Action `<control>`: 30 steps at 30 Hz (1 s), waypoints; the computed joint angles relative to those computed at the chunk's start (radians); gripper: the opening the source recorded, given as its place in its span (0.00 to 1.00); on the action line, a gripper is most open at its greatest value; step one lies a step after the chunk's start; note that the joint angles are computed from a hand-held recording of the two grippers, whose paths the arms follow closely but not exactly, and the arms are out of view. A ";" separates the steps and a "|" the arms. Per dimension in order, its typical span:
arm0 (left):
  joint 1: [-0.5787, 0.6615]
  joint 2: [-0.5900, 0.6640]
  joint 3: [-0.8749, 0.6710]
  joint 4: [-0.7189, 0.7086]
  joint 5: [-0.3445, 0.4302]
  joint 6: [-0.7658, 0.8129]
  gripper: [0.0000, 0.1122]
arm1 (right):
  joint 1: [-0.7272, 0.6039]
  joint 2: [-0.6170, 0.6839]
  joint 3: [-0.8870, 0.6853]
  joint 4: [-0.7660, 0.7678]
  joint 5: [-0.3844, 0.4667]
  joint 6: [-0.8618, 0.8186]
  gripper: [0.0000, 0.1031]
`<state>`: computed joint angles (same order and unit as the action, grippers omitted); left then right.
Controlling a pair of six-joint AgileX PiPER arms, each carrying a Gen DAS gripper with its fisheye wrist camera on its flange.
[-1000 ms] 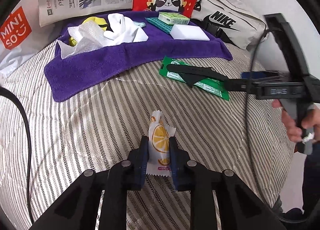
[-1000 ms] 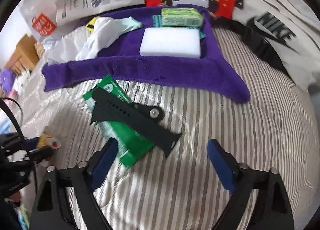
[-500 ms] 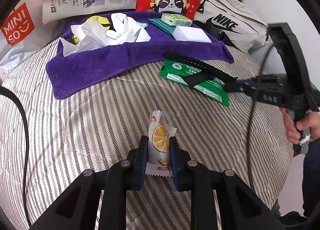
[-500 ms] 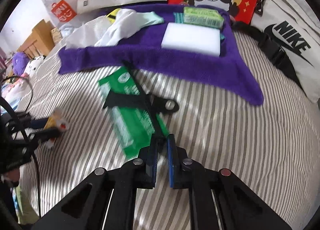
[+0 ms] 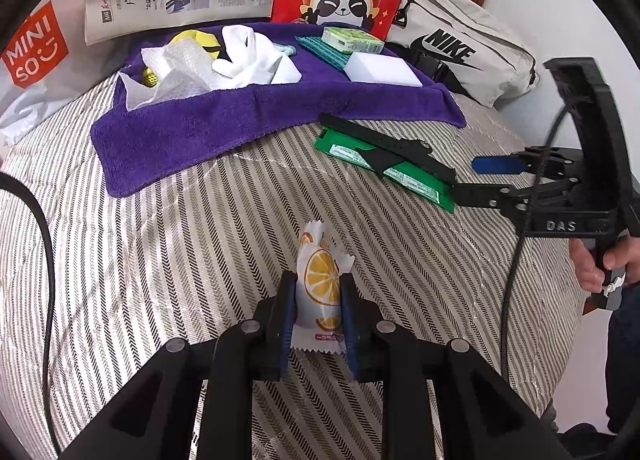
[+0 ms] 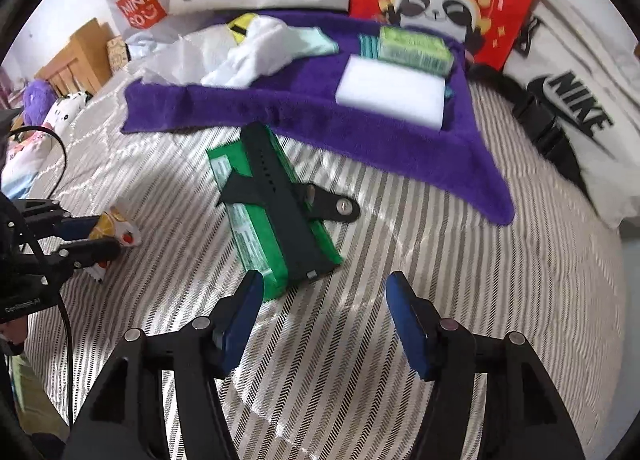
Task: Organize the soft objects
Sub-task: 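Grasp the black watch strap with the right tool while the left tool holds the snack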
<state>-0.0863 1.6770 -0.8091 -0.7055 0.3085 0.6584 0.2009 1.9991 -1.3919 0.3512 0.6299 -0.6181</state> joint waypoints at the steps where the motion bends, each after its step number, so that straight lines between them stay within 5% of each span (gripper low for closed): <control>1: 0.000 0.000 0.001 -0.003 -0.002 0.004 0.20 | -0.007 -0.002 -0.007 0.052 0.009 -0.045 0.61; 6: -0.005 0.000 -0.001 0.026 0.000 -0.017 0.20 | 0.018 0.062 -0.109 0.132 0.034 -0.123 0.60; 11: 0.010 0.007 -0.011 -0.002 0.025 0.023 0.20 | 0.065 0.164 -0.257 0.053 0.103 -0.061 0.36; 15: 0.022 0.012 -0.013 -0.059 0.036 0.074 0.20 | 0.099 0.180 -0.266 -0.007 0.054 -0.030 0.32; 16: 0.025 0.011 -0.011 -0.064 0.037 0.081 0.20 | 0.098 0.182 -0.272 -0.002 0.062 -0.026 0.22; 19: 0.031 0.009 -0.006 -0.091 0.040 0.109 0.20 | 0.096 0.174 -0.277 -0.011 0.082 -0.002 0.18; 20: 0.032 0.008 -0.005 -0.098 0.041 0.117 0.20 | 0.094 0.170 -0.272 -0.007 0.081 -0.002 0.06; 30: 0.033 0.002 0.007 -0.122 0.038 0.155 0.20 | 0.037 0.111 -0.185 0.045 0.127 -0.017 0.09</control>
<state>-0.0530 1.6786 -0.8019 -0.8274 0.3464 0.8132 0.2380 2.1098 -1.5766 0.3963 0.7565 -0.6350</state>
